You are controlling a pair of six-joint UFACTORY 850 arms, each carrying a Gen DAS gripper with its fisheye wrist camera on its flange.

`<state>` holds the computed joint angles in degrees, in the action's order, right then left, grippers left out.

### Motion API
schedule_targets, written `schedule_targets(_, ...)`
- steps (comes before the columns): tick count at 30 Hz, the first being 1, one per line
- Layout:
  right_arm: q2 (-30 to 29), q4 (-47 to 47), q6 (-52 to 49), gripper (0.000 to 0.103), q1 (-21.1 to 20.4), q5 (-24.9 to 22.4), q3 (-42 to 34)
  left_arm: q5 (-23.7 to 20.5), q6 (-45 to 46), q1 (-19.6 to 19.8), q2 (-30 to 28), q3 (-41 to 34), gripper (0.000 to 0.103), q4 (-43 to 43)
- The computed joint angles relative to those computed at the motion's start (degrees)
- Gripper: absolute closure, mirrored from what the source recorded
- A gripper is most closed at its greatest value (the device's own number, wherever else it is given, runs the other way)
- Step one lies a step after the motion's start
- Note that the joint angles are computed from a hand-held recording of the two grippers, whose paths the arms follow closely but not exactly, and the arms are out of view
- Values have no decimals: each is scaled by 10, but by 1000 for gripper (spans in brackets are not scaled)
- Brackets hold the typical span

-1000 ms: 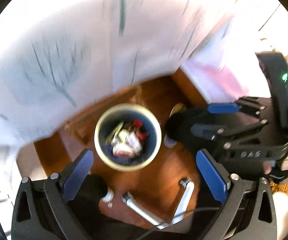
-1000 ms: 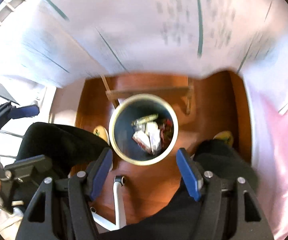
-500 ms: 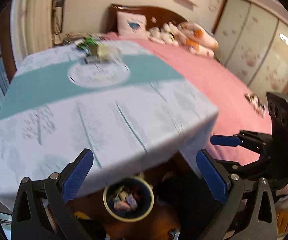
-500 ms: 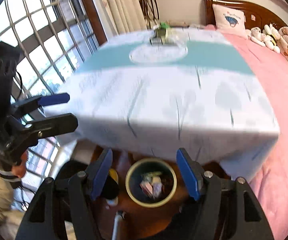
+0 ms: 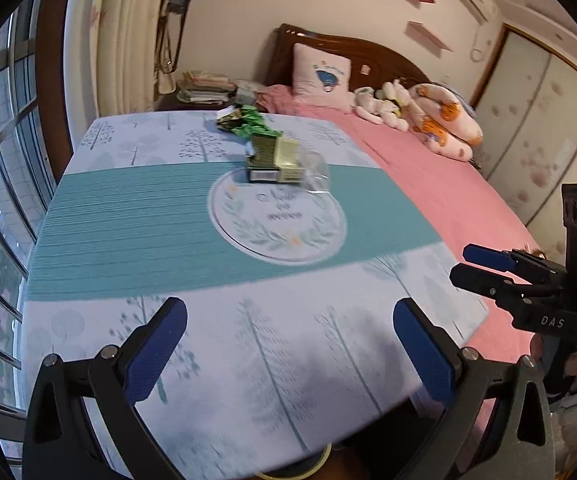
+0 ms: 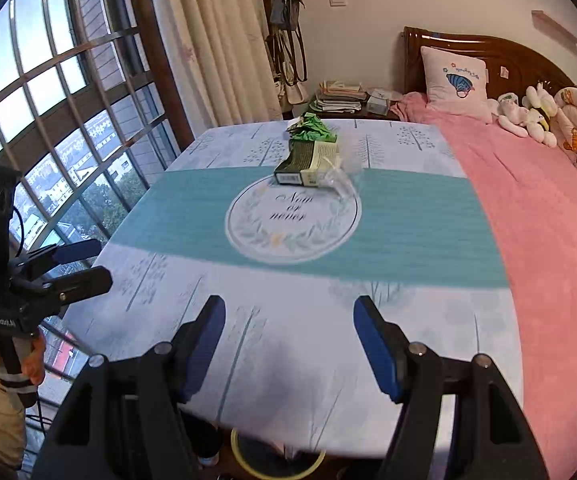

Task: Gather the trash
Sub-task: 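Grasp the dark green box with the left gripper while the right grasps the clear plastic bottle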

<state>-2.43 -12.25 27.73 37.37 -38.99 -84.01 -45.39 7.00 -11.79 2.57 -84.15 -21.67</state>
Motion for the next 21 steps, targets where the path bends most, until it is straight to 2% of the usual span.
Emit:
schedule_targets(5,-69,45,-41,36,-34,-12,-64,-14,-3,29,-70,-58,1,5)
schedule_targets(11,-155,127,-93,36,-79,-22,-146,-54,-52,47,-180,-160,1,42)
schedule_targets(16,-220,171,-114,36,-106,-41,-215,-81,-75,41,-248,-227,1,68)
schedule_targets(21,-295,222,-116,36,-130,-70,-313,-102,-75,32,-315,-309,1,51)
